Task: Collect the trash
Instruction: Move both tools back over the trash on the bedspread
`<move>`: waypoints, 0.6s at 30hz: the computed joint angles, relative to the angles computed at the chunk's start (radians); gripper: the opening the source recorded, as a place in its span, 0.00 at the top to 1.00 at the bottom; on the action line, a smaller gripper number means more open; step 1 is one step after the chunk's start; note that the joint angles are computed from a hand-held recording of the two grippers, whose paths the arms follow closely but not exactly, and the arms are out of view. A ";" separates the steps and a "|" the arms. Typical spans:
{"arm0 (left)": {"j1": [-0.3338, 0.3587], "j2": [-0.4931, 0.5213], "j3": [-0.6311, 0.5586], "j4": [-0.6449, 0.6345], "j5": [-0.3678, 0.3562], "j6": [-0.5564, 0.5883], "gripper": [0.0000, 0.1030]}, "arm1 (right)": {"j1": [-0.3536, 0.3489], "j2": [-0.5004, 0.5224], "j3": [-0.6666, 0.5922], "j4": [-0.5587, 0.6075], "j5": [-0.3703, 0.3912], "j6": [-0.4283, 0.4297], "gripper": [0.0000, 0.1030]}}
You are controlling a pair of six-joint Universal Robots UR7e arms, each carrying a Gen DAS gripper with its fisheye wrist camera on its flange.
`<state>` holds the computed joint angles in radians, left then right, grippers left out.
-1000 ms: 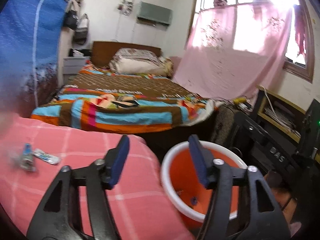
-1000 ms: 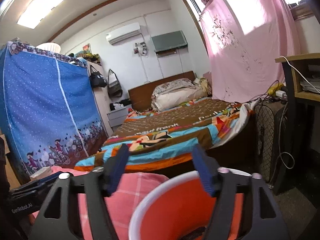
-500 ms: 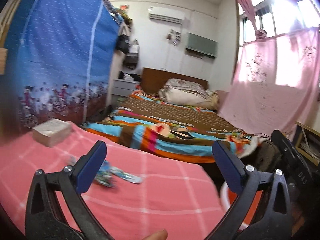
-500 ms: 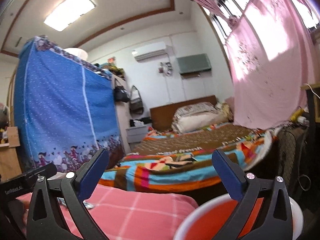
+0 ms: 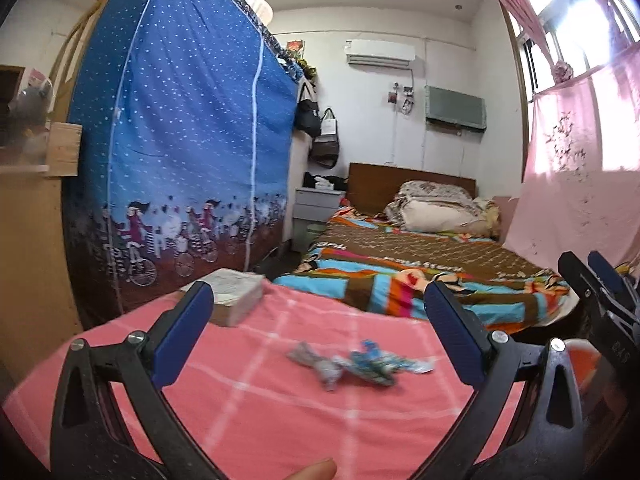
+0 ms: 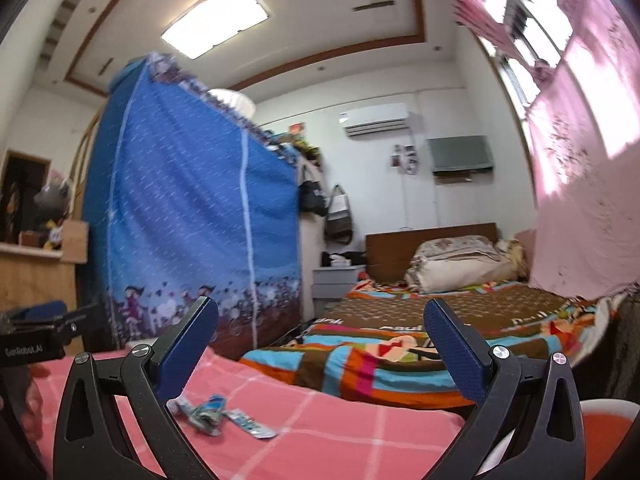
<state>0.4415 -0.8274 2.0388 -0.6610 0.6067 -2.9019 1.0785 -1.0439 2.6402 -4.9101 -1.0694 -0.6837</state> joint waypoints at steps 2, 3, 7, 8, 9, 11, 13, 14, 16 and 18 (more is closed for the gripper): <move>0.023 -0.003 -0.006 0.020 0.003 0.006 0.00 | 0.033 0.027 -0.022 0.021 -0.038 -0.053 0.00; 0.031 0.000 -0.015 0.042 0.004 -0.001 0.00 | 0.048 0.038 -0.033 0.034 -0.059 -0.077 0.00; 0.067 0.032 -0.084 0.187 0.012 -0.059 0.00 | 0.112 0.037 -0.074 0.164 -0.170 -0.137 0.00; 0.082 0.047 -0.116 0.255 0.030 -0.094 0.00 | 0.128 0.027 -0.086 0.210 -0.209 -0.149 0.00; 0.096 0.062 -0.142 0.318 0.049 -0.130 0.00 | 0.149 0.012 -0.100 0.274 -0.264 -0.163 0.00; 0.121 0.100 -0.207 0.453 0.079 -0.206 0.00 | 0.176 -0.008 -0.118 0.382 -0.345 -0.171 0.00; 0.134 0.136 -0.260 0.550 0.090 -0.259 0.00 | 0.193 -0.022 -0.135 0.460 -0.405 -0.167 0.00; 0.142 0.161 -0.298 0.617 0.094 -0.289 0.00 | 0.204 -0.033 -0.145 0.504 -0.440 -0.164 0.00; 0.152 0.192 -0.344 0.700 0.110 -0.328 0.00 | 0.220 -0.051 -0.164 0.590 -0.497 -0.155 0.00; 0.167 0.226 -0.398 0.792 0.137 -0.368 0.03 | 0.234 -0.062 -0.184 0.671 -0.549 -0.146 0.00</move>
